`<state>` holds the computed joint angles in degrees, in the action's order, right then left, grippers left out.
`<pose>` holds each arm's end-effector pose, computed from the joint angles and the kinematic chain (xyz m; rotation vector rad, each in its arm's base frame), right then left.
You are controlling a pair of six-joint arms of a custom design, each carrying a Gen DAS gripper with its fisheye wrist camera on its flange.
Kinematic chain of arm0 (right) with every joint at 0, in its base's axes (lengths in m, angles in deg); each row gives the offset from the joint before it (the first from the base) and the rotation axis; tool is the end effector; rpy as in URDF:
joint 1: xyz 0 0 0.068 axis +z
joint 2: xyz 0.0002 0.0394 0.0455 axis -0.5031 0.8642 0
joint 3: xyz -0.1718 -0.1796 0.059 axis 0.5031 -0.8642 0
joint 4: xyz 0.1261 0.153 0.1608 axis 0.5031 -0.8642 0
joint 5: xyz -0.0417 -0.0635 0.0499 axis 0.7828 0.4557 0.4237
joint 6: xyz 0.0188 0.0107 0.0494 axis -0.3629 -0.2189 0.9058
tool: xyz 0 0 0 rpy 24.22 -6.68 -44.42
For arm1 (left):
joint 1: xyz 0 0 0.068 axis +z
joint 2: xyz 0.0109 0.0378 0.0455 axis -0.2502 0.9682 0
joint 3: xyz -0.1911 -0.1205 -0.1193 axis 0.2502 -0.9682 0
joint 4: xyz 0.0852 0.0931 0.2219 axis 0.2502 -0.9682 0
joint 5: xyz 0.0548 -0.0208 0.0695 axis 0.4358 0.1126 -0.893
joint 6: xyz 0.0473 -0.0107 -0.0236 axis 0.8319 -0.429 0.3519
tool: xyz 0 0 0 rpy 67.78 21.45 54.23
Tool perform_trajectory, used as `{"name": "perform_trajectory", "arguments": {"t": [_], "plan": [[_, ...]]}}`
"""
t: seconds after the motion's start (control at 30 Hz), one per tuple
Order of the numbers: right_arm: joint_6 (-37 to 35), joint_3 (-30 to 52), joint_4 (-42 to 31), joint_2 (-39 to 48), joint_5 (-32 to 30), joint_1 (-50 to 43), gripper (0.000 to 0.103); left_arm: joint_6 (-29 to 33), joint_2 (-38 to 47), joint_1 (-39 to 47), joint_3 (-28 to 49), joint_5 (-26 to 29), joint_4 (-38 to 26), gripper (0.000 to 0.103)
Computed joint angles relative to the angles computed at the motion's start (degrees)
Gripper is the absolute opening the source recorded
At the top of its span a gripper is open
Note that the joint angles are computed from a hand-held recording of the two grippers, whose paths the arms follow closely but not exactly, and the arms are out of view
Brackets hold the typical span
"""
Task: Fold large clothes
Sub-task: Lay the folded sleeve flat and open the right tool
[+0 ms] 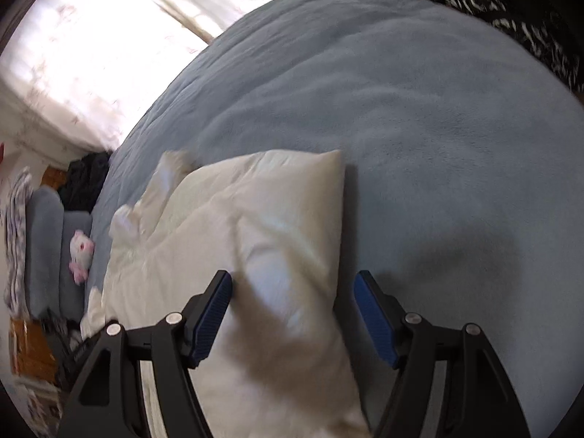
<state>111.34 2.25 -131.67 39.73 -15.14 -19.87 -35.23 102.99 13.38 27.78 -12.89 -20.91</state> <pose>0.1784 0.0418 0.2381 0.5165 2.5474 0.6520 0.2115 0.0944 0.2050 -0.2012 2.6177 -0.3859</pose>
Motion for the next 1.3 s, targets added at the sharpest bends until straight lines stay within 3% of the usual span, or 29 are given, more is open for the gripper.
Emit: {"name": "perform_trajectory", "arguments": {"t": [0.03,0.1,0.13,0.17,0.2,0.3,0.37,0.43,0.47,0.57,0.63,0.77,0.8,0.9,0.97,1.07,1.17,1.3], "plan": [[0.13,-1.17,3.13,2.67,-2.82,-2.39,0.07,0.18,0.51,-0.94,0.5,0.39,0.29,0.048],[1.61,-4.48,9.78,5.22,-9.01,-6.15,0.069,0.46,1.38,-3.45,2.05,-0.11,0.64,0.022],[1.81,-5.43,11.72,5.3,-9.88,-6.55,0.067,0.23,0.27,-4.42,1.98,-1.03,1.81,0.017],[1.14,-5.16,12.59,4.51,-7.39,-5.14,0.046,0.12,-0.51,-5.3,2.03,-1.49,3.06,0.015],[0.0,-3.93,11.88,3.3,-3.73,-2.81,0.032,0.05,-2.21,-6.02,1.54,-2.3,4.98,0.015],[0.46,-3.06,11.22,-1.19,7.73,4.37,0.03,-1.07,-2.91,-7.92,-0.56,-4.55,11.35,0.015],[-0.3,-1.57,9.11,3.25,15.78,8.3,0.03,-0.99,0.24,-10.14,-0.47,-8.09,12.69,0.019],[-0.2,-0.28,7.19,8.04,19.81,10.9,0.041,-1.49,1.31,-12.06,-0.65,-12.19,12.88,0.032],[0.46,1.13,5.14,8.71,22.11,12.16,0.046,-1.48,0.24,-12.12,-0.81,-12.81,12.48,0.033],[2.08,6.04,-2.1,7.49,27.33,15.74,0.046,0.25,-4.0,-9.88,-0.06,-11.68,9.19,0.043],[3.47,9.67,-7.27,4.6,33.34,21.45,0.047,1.56,-8.42,-6.95,0.03,-9.93,7.5,0.059],[10.61,19.4,-15.71,8.7,46.27,37.78,0.064,-0.63,-14.94,-3.2,0.63,-4.96,4.77,0.062],[11.46,20.07,-15.2,9.27,46.47,40.17,0.068,-1.44,-14.81,-3.74,1.22,-4.41,3.5,0.062],[12.41,21.24,-9.52,14.44,42.19,44.58,0.069,-4.72,-13.96,-9.28,1.62,-5.15,0.03,0.062],[11.87,20.7,-3.92,19.13,37.36,46.06,0.069,-7.65,-14.01,-16.52,-1.4,-11.04,1.65,0.062],[12.32,21.43,-1.18,26.59,35.88,48.15,0.069,-10.16,-14.51,-23.72,-7.64,-20.5,5.86,0.062],[12.58,21.27,-4.08,29.1,39.79,49.72,0.069,-9.21,-14.09,-22.62,-10.28,-21.71,8.1,0.062],[16.18,15.44,-14.32,21.81,48.21,45.63,0.069,-5.83,-12.45,-16.27,-9.39,-18.92,8.27,0.062]]}}
